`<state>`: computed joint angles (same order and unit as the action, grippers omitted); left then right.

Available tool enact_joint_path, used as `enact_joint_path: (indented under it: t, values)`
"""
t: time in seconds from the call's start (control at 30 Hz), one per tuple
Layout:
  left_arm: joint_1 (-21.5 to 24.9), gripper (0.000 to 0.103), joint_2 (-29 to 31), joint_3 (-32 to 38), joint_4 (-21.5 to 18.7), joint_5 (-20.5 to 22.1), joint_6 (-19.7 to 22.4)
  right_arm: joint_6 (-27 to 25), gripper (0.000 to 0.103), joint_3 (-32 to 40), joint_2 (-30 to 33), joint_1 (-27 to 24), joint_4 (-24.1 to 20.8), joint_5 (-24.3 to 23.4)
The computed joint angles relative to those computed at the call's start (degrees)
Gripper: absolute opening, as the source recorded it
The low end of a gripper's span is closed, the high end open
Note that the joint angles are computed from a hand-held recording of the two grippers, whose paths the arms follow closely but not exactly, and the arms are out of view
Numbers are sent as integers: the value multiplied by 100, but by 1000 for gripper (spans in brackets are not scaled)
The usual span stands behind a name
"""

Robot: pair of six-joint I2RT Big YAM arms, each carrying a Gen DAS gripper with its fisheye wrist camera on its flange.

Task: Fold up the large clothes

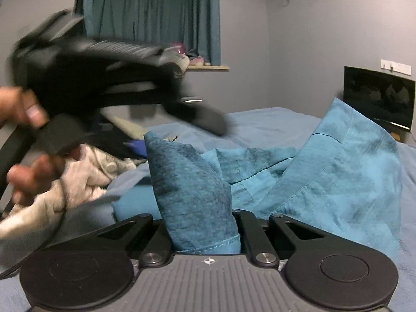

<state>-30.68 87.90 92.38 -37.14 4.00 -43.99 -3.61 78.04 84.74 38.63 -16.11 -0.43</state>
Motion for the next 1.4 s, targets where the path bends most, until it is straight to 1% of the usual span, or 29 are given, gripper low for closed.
enact_joint_path:
  t: [0.07, 0.17, 0.23, 0.27, 0.3, 0.33, 0.37, 0.4, 0.47, 0.53, 0.57, 0.6, 0.67, 0.7, 0.73, 0.8, 0.87, 0.93, 0.97, 1.0, 1.07, 1.1, 1.13, 1.2, 1.23, 1.3, 1.33, 1.37, 1.4]
  values:
    - [97, 78, 464, 580, -464, 533, 267, -93, 7, -109, -53, 9, 69, -34]
    - [177, 78, 1160, 1568, -1299, 1060, 935, -168, 7, -285, -234, -85, 138, -173]
    - [238, 78, 1514, 2098, -1706, 1459, 1316, -174, 7, -375, -318, -119, 189, -239]
    - [244, 77, 1669, 2328, -1881, 1517, 1436, -172, 7, -414, -351, -138, 208, -265]
    - [226, 66, 1787, 2493, -2016, 1537, 1564, -161, 7, -432, -359, -139, 212, -262]
    - [202, 56, 1957, 2769, -2284, 1490, 1766, -151, 7, -441, -376, -157, 178, -279]
    - [173, 36, 2066, 2981, -2535, 1343, 1939, -137, 7, -430, -365, -145, 153, -273]
    - [178, 23, 2146, 3119, -2678, 1285, 2119, -117, 7, -411, -364, -153, 111, -297]
    - [95, 15, 2119, 3153, -2768, 1087, 2444, -85, 9, -364, -364, -191, 7, -407]
    - [51, 15, 2005, 3014, -2678, 883, 2448, -116, 19, -281, -402, -254, -197, -647]
    - [48, 15, 1929, 2909, -2605, 766, 2400, -148, 30, -278, -472, -288, -328, -773]
    - [57, 15, 1878, 2842, -2566, 716, 2341, -205, 52, -263, -533, -319, -477, -930]
    - [111, 15, 1750, 2650, -2494, 679, 2181, -400, 75, -303, -755, -532, -757, -1362]
    - [137, 15, 1684, 2554, -2475, 689, 2127, -480, 76, -343, -865, -642, -889, -1533]
    - [176, 15, 1676, 2486, -2418, 679, 2093, -525, 76, -339, -961, -807, -1089, -1715]
    - [226, 15, 1648, 2354, -2343, 646, 2075, -363, 76, -416, -1177, -1143, -1310, -1969]
    - [265, 15, 1545, 2133, -2180, 698, 1988, -9, 76, -465, -1309, -1588, -1381, -2202]
    - [298, 15, 1496, 2007, -2029, 741, 1911, 561, 72, -376, -1195, -2064, -1274, -2202]
    - [305, 15, 1467, 1947, -1962, 753, 1886, 867, 65, -296, -1097, -2251, -1280, -2139]
    - [301, 15, 1449, 1911, -1909, 739, 1879, 1112, 54, -196, -953, -2436, -1282, -2084]
    - [284, 14, 1407, 1870, -1850, 719, 1884, 1173, 42, -38, -654, -2683, -1475, -1923]
    - [272, 13, 1401, 1868, -1827, 697, 1913, 1219, 36, 48, -491, -2765, -1604, -1915]
    - [258, 13, 1419, 1890, -1813, 693, 1924, 1352, 33, 142, -309, -2863, -1763, -2074]
    - [244, 10, 1408, 1905, -1800, 666, 1925, 1785, 33, 147, -127, -2986, -1677, -2483]
    - [245, 10, 1390, 1912, -1808, 644, 1910, 1880, 33, 147, -89, -2975, -1601, -2529]
    - [273, 7, 1309, 1882, -1758, 646, 1863, 1746, 32, 250, 7, -2846, -1550, -2509]
    - [300, 6, 1235, 1834, -1704, 661, 1814, 1686, 27, 322, 80, -2789, -1487, -2633]
    - [327, 6, 1170, 1791, -1647, 650, 1778, 1681, 16, 395, 154, -2743, -1439, -2771]
    - [351, 6, 1114, 1764, -1623, 639, 1764, 1607, 13, 502, 211, -2680, -1466, -2793]
